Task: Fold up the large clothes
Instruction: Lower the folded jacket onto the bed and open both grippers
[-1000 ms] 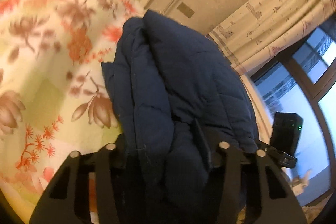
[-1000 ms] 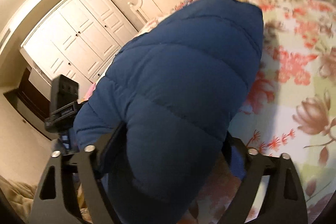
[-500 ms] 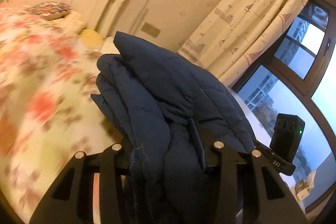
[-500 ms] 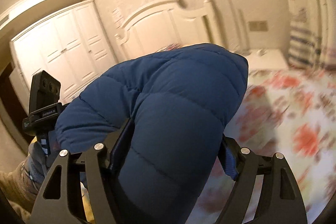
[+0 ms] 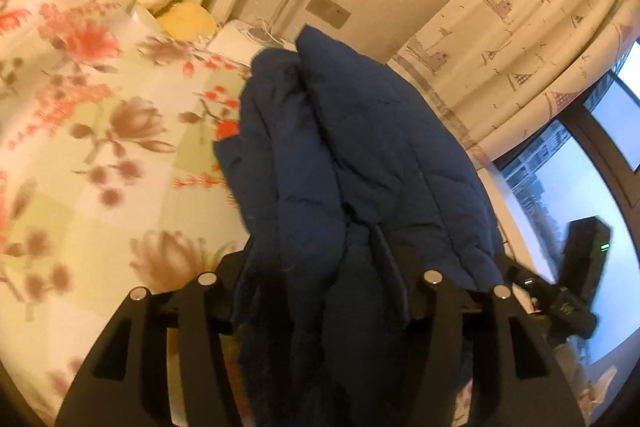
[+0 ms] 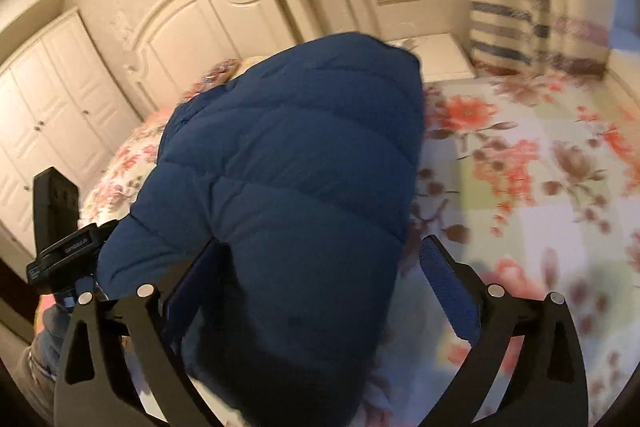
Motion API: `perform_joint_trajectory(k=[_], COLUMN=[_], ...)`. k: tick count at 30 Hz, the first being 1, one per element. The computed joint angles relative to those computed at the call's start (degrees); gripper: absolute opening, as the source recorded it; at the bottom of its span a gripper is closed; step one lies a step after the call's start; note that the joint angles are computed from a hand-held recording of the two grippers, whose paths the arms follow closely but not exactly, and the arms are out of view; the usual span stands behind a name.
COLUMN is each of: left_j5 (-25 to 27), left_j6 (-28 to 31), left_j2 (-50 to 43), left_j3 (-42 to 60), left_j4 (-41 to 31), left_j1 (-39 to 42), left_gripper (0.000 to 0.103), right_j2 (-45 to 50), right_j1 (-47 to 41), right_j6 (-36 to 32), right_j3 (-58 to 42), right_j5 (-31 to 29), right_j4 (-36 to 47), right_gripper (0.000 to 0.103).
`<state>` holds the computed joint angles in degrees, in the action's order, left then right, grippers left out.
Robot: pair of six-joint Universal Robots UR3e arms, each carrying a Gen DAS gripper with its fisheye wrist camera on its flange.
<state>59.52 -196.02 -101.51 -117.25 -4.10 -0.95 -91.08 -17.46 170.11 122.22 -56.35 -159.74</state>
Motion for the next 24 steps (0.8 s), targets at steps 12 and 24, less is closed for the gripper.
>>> perform_joint_trajectory(k=[12,24], left_j5=[24.6,35.94], left_j6=[-6.32,-5.86], left_j2=[29.37,45.12], left_j3=[-16.38,-14.15], left_j4=[7.51,-6.48], left_j1=[-5.6,-12.34], left_gripper=[0.099,0.101], right_j2=[14.39,15.71], right_j1=[35.91,41.48], right_j6=[-1.87,-0.17], right_j3=[-9.55,-22.62], right_j5=[-41.44,-38.42], right_j4=[-17.8,-4.53], right_gripper=[0.099,0.098])
